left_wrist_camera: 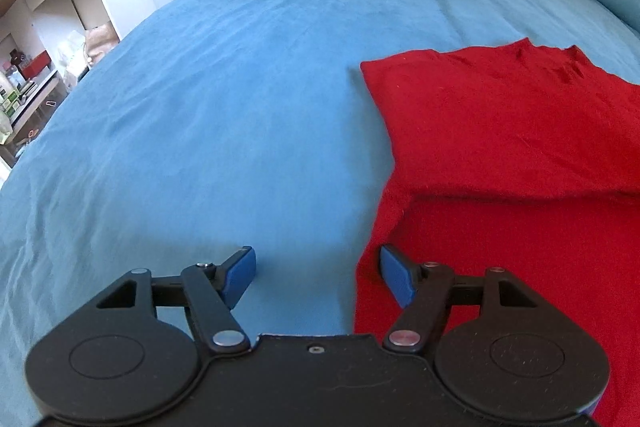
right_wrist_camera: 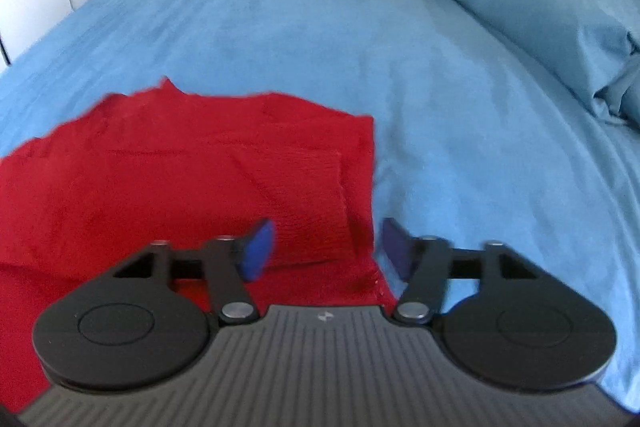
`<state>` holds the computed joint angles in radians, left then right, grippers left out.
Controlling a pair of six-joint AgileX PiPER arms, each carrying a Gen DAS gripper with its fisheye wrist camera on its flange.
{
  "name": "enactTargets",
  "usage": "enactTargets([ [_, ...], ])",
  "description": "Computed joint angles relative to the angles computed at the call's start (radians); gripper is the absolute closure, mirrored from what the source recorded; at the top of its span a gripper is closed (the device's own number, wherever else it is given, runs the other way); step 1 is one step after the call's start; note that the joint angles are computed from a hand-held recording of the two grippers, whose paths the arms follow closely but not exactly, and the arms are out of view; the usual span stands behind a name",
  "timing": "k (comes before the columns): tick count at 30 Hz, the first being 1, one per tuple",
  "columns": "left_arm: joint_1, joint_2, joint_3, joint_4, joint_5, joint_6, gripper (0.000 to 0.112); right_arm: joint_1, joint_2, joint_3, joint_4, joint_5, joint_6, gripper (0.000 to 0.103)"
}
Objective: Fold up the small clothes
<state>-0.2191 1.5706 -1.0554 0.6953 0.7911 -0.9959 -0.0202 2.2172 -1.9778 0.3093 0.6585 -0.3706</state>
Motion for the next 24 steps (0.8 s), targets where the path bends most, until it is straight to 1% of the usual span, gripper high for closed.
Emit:
enactTargets([
  [2,-0.018,-0.020,0.007,-0.005,0.019,-0.011,0.038,-0.003,-0.025,0.033,0.118,0.004,-0.127,0.012],
  [3,-0.024,-0.034,0.014,-0.007,0.023,-0.017,0.038,0.002,-0.029,0.040,0.147,0.000,-0.170,0.010],
  [5,-0.042,-0.060,0.026,-0.010,0.026,-0.032,0.038,0.012,0.000,0.008,0.171,0.004,-0.200,0.009],
  [6,-0.051,-0.070,0.032,-0.008,0.028,-0.042,0.038,0.018,0.029,-0.027,0.155,0.019,-0.174,0.007],
  [9,-0.075,-0.105,0.049,-0.014,0.034,-0.051,0.038,0.028,0.110,-0.111,0.049,0.081,-0.029,0.007],
  [10,-0.082,-0.117,0.056,-0.017,0.036,-0.052,0.038,0.019,0.117,-0.100,0.065,0.073,-0.032,0.007],
  [11,-0.088,-0.130,0.062,-0.021,0.040,-0.051,0.038,0.006,0.094,-0.049,0.120,0.035,-0.076,0.007],
  [12,-0.093,-0.144,0.068,-0.023,0.044,-0.046,0.038,0.000,0.083,-0.036,0.135,0.036,-0.083,0.007],
  [13,-0.098,-0.159,0.074,-0.025,0.049,-0.040,0.038,-0.004,0.079,-0.059,0.114,0.078,-0.050,0.007],
  [14,-0.103,-0.173,0.077,-0.025,0.057,-0.034,0.038,-0.010,0.058,-0.048,0.130,0.090,-0.053,0.007],
  [16,-0.105,-0.208,0.080,-0.029,0.070,-0.013,0.038,-0.047,-0.019,0.038,0.269,0.084,-0.166,0.007],
  [18,-0.111,-0.253,0.076,-0.042,0.092,0.013,0.038,-0.075,-0.079,0.074,0.330,0.107,-0.223,0.007],
  [20,-0.131,-0.311,0.063,-0.051,0.132,0.039,0.038,-0.113,-0.168,0.138,0.403,0.125,-0.302,0.007],
  [22,-0.163,-0.371,0.047,-0.058,0.187,0.060,0.038,-0.157,-0.255,0.186,0.460,0.162,-0.351,0.007],
  [24,-0.218,-0.431,0.019,-0.067,0.269,0.069,0.038,-0.201,-0.336,0.232,0.491,0.204,-0.375,0.006],
])
